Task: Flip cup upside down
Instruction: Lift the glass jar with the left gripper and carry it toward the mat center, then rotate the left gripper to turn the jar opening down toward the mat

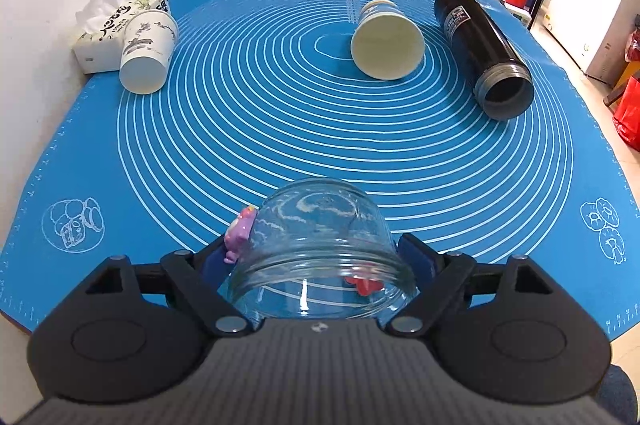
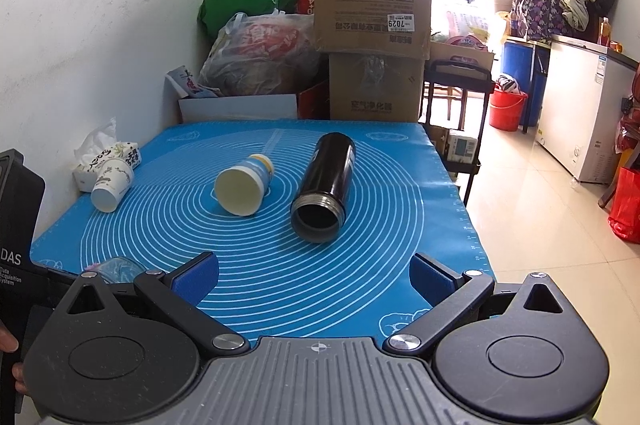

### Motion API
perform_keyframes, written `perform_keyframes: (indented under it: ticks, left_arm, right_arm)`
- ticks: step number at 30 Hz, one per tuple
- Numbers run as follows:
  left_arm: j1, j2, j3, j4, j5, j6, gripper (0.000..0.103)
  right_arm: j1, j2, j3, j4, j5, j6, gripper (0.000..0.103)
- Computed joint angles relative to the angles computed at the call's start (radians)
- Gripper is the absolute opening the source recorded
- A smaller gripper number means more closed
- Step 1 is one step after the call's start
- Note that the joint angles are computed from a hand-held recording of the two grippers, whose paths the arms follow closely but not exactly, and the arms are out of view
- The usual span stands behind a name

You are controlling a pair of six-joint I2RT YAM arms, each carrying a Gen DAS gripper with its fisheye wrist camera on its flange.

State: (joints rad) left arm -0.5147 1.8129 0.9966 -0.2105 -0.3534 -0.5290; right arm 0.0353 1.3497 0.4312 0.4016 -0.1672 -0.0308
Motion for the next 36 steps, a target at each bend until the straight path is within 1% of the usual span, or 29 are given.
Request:
perform_keyframes:
  ticks: [8, 13, 16, 20, 21, 24, 26, 29, 32, 36]
  left_arm:
    - [-0.004, -0.040, -0.022, 0.014, -0.008, 0.007, 0.086]
    - [-0.015, -0.088, -0.040, 0.020, -0.012, 0.025, 0.088]
    - [-0.022, -0.135, -0.058, 0.028, -0.022, 0.032, 0.089]
    - [-0.030, -0.211, -0.083, 0.028, -0.052, 0.041, 0.091]
    - [-0.026, -0.229, -0.087, 0.024, -0.054, 0.044, 0.094]
    - [-0.002, -0.279, -0.102, 0.007, -0.067, 0.053, 0.094]
    - [0.026, -0.303, -0.118, 0.012, -0.071, 0.072, 0.096]
    - [0.073, -0.321, -0.137, 0.016, -0.085, 0.100, 0.096]
    - [0.134, -0.323, -0.159, 0.023, -0.077, 0.122, 0.097]
    - [0.213, -0.307, -0.187, 0.045, -0.054, 0.163, 0.097]
  right_arm:
    - [0.015, 0.010, 0.017, -0.035, -0.005, -0.008, 0.103]
    - [0.032, 0.008, 0.030, -0.064, 0.001, -0.004, 0.103]
    - [0.041, 0.012, 0.055, -0.102, 0.001, -0.001, 0.103]
    - [0.055, 0.024, 0.115, -0.187, -0.012, 0.009, 0.103]
    - [0.060, 0.031, 0.137, -0.211, -0.019, 0.012, 0.103]
    - [0.085, 0.066, 0.224, -0.307, -0.040, 0.016, 0.103]
    - [0.111, 0.103, 0.297, -0.381, -0.049, 0.013, 0.103]
    - [0.169, 0.165, 0.403, -0.475, -0.038, 0.016, 0.103]
    - [0.228, 0.255, 0.529, -0.578, -0.026, 0.029, 0.103]
    - [0.277, 0.413, 0.733, -0.736, -0.054, 0.061, 0.103]
